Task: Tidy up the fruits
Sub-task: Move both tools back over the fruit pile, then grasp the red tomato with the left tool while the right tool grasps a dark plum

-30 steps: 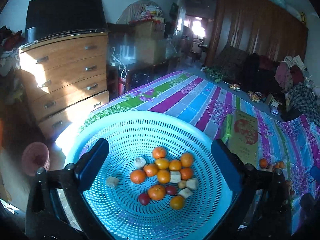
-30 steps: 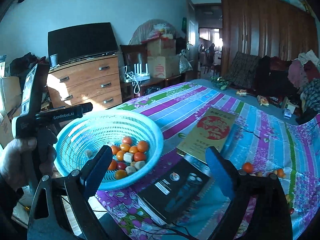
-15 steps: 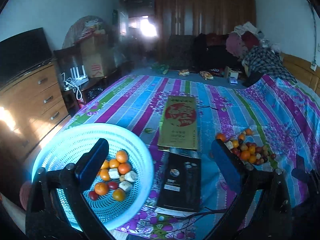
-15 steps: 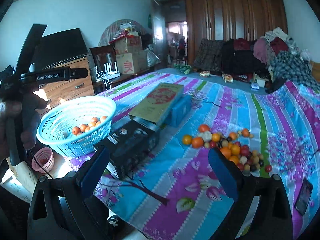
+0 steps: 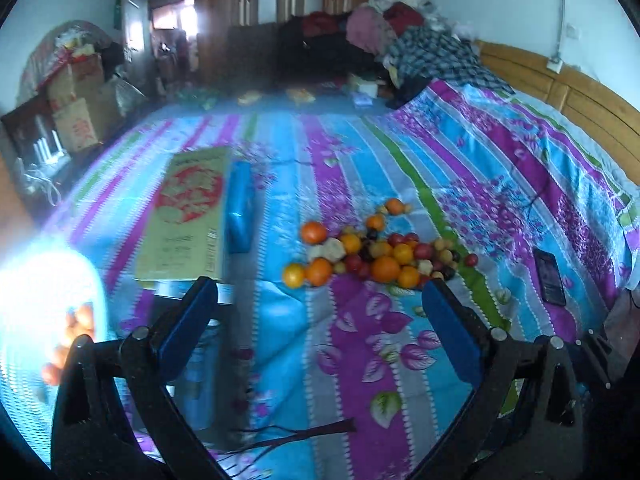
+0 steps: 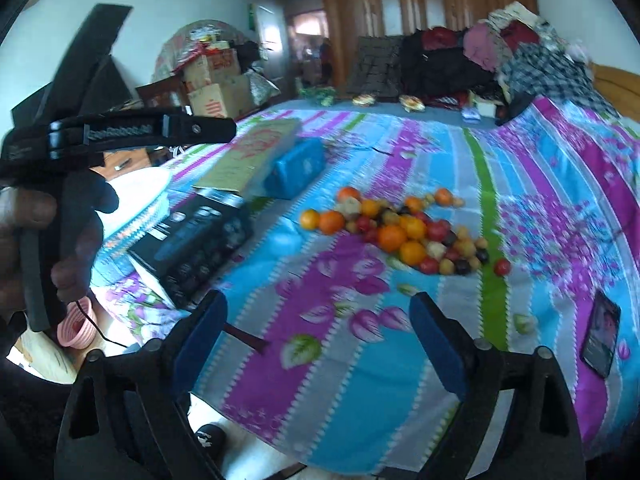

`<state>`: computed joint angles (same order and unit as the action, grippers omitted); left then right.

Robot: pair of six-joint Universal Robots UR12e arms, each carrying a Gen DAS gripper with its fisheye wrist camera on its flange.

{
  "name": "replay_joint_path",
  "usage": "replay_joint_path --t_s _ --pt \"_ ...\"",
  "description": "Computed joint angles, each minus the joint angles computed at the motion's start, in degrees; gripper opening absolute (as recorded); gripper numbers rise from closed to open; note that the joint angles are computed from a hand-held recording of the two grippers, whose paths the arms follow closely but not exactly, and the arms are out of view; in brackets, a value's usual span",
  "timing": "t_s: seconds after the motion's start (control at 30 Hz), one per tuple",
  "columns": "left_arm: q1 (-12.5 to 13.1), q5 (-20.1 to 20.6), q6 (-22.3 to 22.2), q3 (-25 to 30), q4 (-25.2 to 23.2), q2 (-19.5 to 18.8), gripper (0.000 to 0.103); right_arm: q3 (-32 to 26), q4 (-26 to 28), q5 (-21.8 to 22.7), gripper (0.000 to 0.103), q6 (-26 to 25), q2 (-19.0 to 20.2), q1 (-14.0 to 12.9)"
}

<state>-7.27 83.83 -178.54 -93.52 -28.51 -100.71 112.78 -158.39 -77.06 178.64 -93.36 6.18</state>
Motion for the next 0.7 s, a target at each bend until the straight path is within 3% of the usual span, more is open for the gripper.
replay_joint_path --t_s 0.07,0.13,0.3,0.4,0.57,0.7 --pt "-0.3 -2.0 0.7 0.8 -2.2 -1.5 0.101 0.9 0.8 0.0 0.089 0.9 -0.4 -1.3" --pt "-0.7 -3.9 1.3 2.1 -5.3 -3.3 0.093 1.5 2.4 0.4 0.082 1.6 -0.6 -2.7" --pt "-1.3 -11.5 1.4 5.7 -13.1 -8.1 0.051 2.5 5.1 0.6 0.075 2.5 -0.6 -5.5" --pt "-2.2 -14.1 2.7 8.5 -18.0 -11.1 0.033 2.8 5.9 0.5 0.074 3.5 -0.1 -7.0" --pt "-4.0 -15.2 5.2 11.4 -20.6 -14.4 0.031 2.8 6.8 0.2 0.072 4.6 0.9 -9.3" --pt "-5.2 -13.5 2.6 12.9 -18.8 -16.5 0.031 2.7 6.6 0.0 0.072 5.0 1.7 -10.5"
